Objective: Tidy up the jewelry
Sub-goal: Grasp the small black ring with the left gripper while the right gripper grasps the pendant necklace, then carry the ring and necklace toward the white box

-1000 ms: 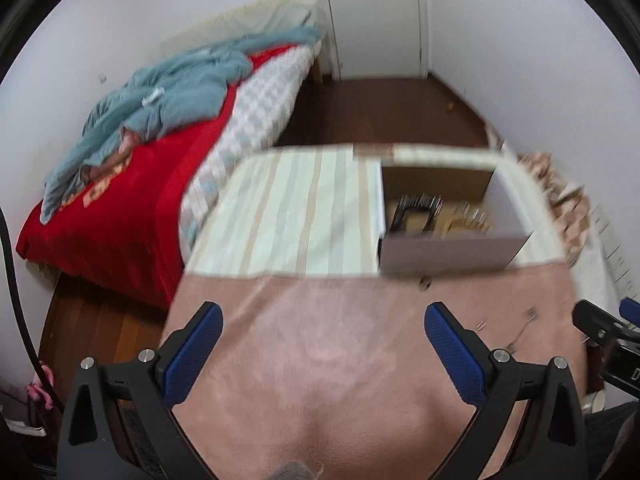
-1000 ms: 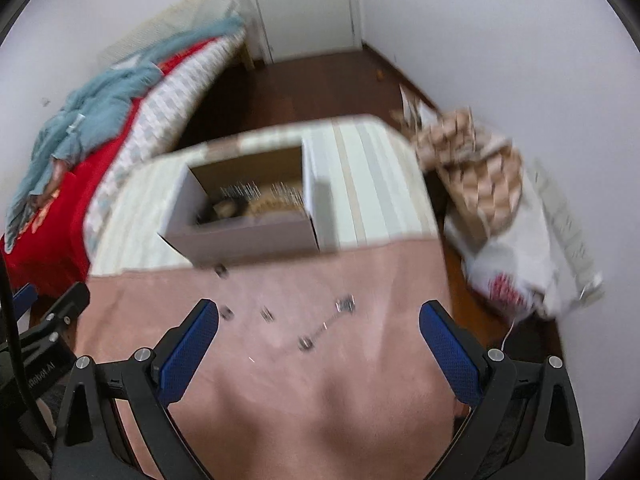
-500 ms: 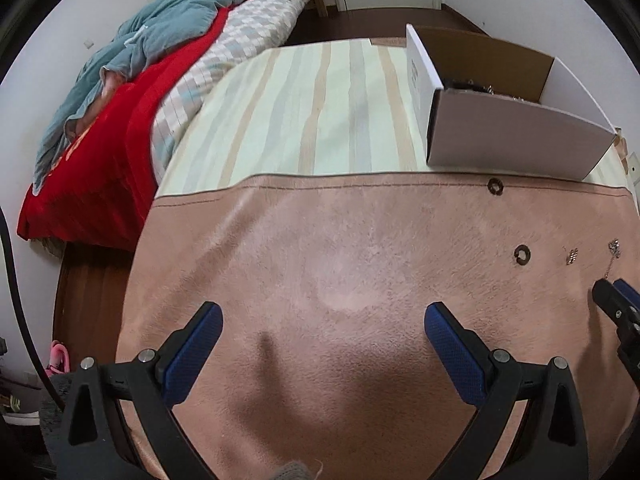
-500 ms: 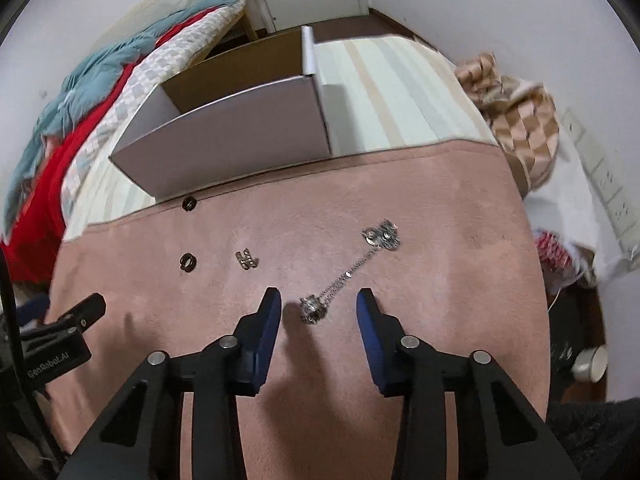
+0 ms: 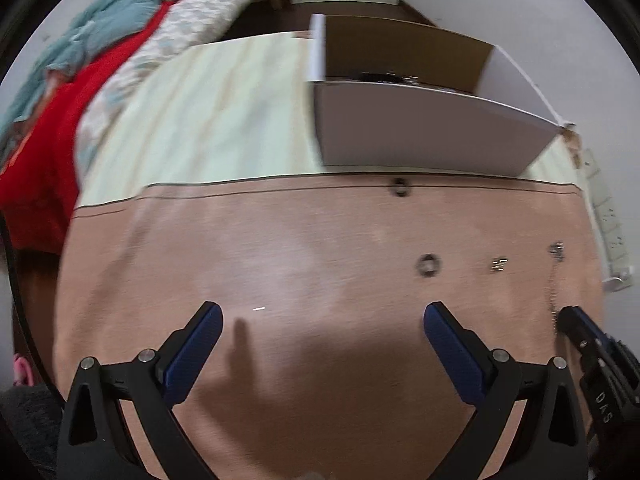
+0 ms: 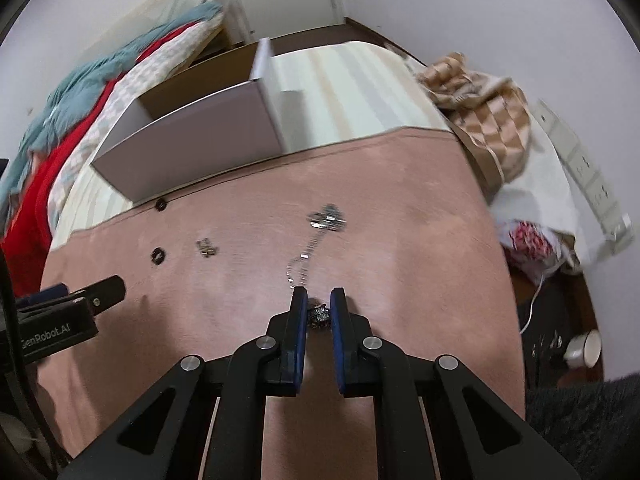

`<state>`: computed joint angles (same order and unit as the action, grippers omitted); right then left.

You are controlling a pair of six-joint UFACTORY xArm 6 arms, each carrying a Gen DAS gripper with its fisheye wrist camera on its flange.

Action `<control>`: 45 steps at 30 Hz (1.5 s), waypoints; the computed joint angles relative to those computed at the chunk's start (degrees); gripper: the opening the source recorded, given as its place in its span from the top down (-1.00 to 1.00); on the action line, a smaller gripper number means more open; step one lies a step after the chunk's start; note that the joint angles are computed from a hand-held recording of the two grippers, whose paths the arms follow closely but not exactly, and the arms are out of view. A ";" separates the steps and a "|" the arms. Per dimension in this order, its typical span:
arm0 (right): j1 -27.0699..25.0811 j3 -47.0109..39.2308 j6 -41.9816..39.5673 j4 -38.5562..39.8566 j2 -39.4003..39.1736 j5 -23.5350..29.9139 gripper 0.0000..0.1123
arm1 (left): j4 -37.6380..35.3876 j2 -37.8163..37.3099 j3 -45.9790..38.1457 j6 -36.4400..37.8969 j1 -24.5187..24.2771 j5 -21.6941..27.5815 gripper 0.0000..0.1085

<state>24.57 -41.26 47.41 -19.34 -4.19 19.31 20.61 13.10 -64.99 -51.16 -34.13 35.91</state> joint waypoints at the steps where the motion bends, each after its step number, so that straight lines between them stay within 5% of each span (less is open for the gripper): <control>1: -0.41 0.61 0.35 0.16 -0.51 -0.19 0.79 | -1.20 0.75 -0.62 1.23 -0.13 -0.56 -0.88; 5: -1.23 0.98 -0.15 0.99 -0.69 -0.64 0.79 | -3.07 3.64 -3.49 3.55 -0.66 -1.42 -0.74; 11: -1.70 1.06 -1.31 1.84 -0.57 -1.02 0.79 | -0.42 5.87 -6.71 3.68 -1.26 -1.25 -0.12; 15: -1.34 0.41 -0.08 1.07 -0.21 -0.62 0.79 | 0.35 6.90 -8.32 5.17 -1.46 -1.92 0.82; 25: -1.11 0.10 -0.30 2.55 -0.83 -1.35 0.79 | -0.17 5.52 -7.50 6.55 -1.88 -2.86 0.82; 40: -1.16 -6.55 -13.17 15.97 -5.65 -2.26 0.79 | 5.24 -2.54 -7.72 4.19 -0.44 -4.59 0.82; 45: -1.50 -12.87 -18.90 20.56 -4.46 -1.67 0.79 | 1.81 -3.32 -10.90 8.04 0.97 -5.07 0.82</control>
